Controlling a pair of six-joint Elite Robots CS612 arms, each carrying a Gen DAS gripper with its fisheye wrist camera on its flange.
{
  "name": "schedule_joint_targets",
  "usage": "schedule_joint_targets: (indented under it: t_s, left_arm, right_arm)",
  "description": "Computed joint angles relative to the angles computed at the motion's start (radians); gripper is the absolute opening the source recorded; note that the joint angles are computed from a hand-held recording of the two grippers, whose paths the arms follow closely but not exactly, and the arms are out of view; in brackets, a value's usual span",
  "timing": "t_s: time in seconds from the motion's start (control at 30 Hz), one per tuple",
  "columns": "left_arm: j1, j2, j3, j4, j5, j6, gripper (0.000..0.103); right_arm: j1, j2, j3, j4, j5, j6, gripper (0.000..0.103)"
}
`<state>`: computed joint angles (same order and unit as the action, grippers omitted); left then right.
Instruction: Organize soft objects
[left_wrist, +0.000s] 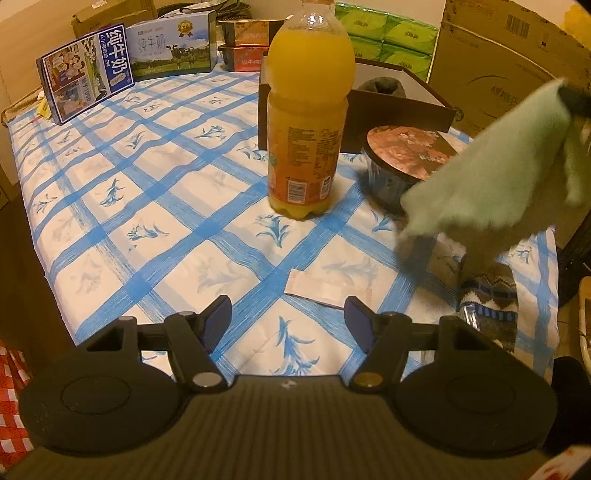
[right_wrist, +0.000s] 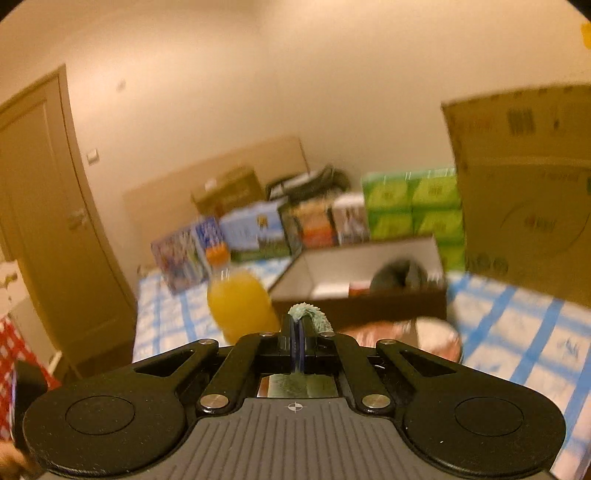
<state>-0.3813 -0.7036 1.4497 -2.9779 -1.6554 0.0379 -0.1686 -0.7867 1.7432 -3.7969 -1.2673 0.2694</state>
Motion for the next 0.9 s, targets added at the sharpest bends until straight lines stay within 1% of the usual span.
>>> schedule_joint_targets:
  t_s: [0.13, 0.2, 0.3, 0.4, 0.47, 0.5, 0.63, 0.77, 0.83, 0.9]
  left_arm:
    - [0.000, 0.002, -0.002, 0.003, -0.004, 0.001, 0.065]
    - [-0.001, 0.004, -0.005, 0.006, -0.004, 0.001, 0.065]
    - [-0.002, 0.007, -0.011, 0.011, -0.006, 0.001, 0.065]
    - [-0.003, 0.011, -0.015, 0.018, -0.008, 0.005, 0.065]
    - [-0.005, 0.013, -0.018, 0.026, -0.008, 0.008, 0.065]
    - [-0.006, 0.015, -0.020, 0.030, -0.008, 0.008, 0.065]
    - [-0.008, 0.021, -0.030, 0.047, -0.003, 0.012, 0.064]
    - [-0.009, 0.026, -0.040, 0.061, 0.005, 0.015, 0.064]
    - [-0.010, 0.030, -0.046, 0.068, 0.008, 0.017, 0.064]
    - [-0.011, 0.035, -0.053, 0.079, 0.012, 0.017, 0.064]
  right_arm:
    - [-0.015, -0.022, 0.019, -0.052, -0.032, 0.007, 0.002]
    - [-0.026, -0.033, 0.031, -0.058, -0.047, 0.017, 0.002]
    - [-0.047, -0.043, 0.047, -0.038, -0.059, 0.034, 0.002]
    - [-0.064, -0.044, 0.049, 0.027, -0.077, 0.045, 0.002]
    - [-0.072, -0.037, 0.047, 0.076, -0.103, 0.050, 0.002]
    - [-0.072, -0.032, 0.040, 0.120, -0.124, 0.035, 0.002]
    - [-0.060, 0.006, 0.000, 0.268, -0.252, -0.041, 0.002]
    - [-0.049, 0.045, -0.031, 0.377, -0.341, -0.096, 0.002]
    - [-0.052, 0.056, -0.028, 0.405, -0.333, -0.096, 0.002]
    - [-0.059, 0.069, -0.025, 0.423, -0.302, -0.088, 0.002]
